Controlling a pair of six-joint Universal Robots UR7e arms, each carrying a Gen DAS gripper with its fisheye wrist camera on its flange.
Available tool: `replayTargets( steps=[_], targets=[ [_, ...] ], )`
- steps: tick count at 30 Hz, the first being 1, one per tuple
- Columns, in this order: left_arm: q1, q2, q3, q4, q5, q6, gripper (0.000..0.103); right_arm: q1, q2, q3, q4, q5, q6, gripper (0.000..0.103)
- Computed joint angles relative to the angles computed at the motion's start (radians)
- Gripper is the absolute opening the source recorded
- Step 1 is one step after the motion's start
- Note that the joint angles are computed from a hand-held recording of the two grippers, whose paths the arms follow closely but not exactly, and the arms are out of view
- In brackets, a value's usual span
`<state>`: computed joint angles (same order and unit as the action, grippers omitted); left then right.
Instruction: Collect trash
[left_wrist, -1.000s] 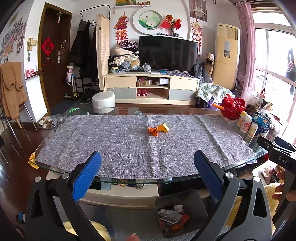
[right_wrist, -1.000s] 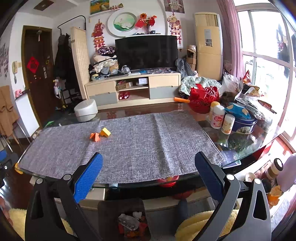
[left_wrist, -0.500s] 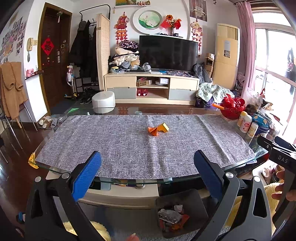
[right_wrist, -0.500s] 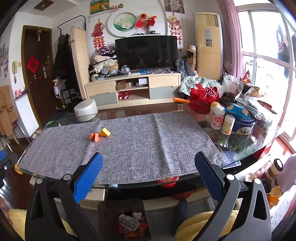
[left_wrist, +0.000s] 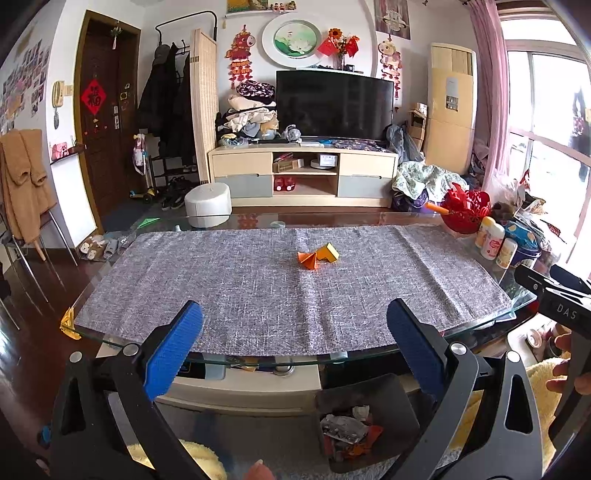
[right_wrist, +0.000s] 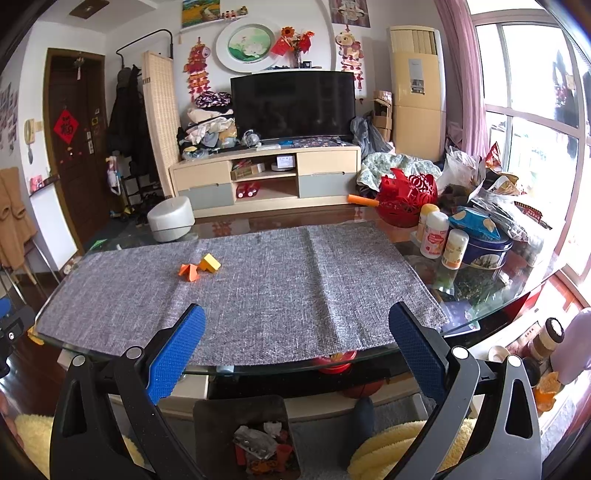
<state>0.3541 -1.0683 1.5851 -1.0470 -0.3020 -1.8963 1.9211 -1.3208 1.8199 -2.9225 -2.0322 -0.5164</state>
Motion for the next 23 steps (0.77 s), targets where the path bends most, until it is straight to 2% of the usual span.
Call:
replayTargets(
  steps=[4,8,12,23],
  targets=[
    [0.002,0.000,0.000,-0.010,-0.007,0.000,0.095,0.000,0.000,-0.002,0.004,0.001,0.000,0.100],
    [-0.005,0.025,-0.033,0.103,0.011,-0.077,0.095,-0.003,0.002,-0.009,0.020,0.003,0.005,0.100],
    [-0.006,0.005,0.005,0.005,0.031,-0.008,0.095,-0.005,0.004,-0.011,0.020,0.003,0.003,0.100],
    [0.003,0.005,-0.003,-0.013,0.005,0.015,0.095,-0.004,0.007,-0.015,0.017,0.002,-0.001,0.100]
  ],
)
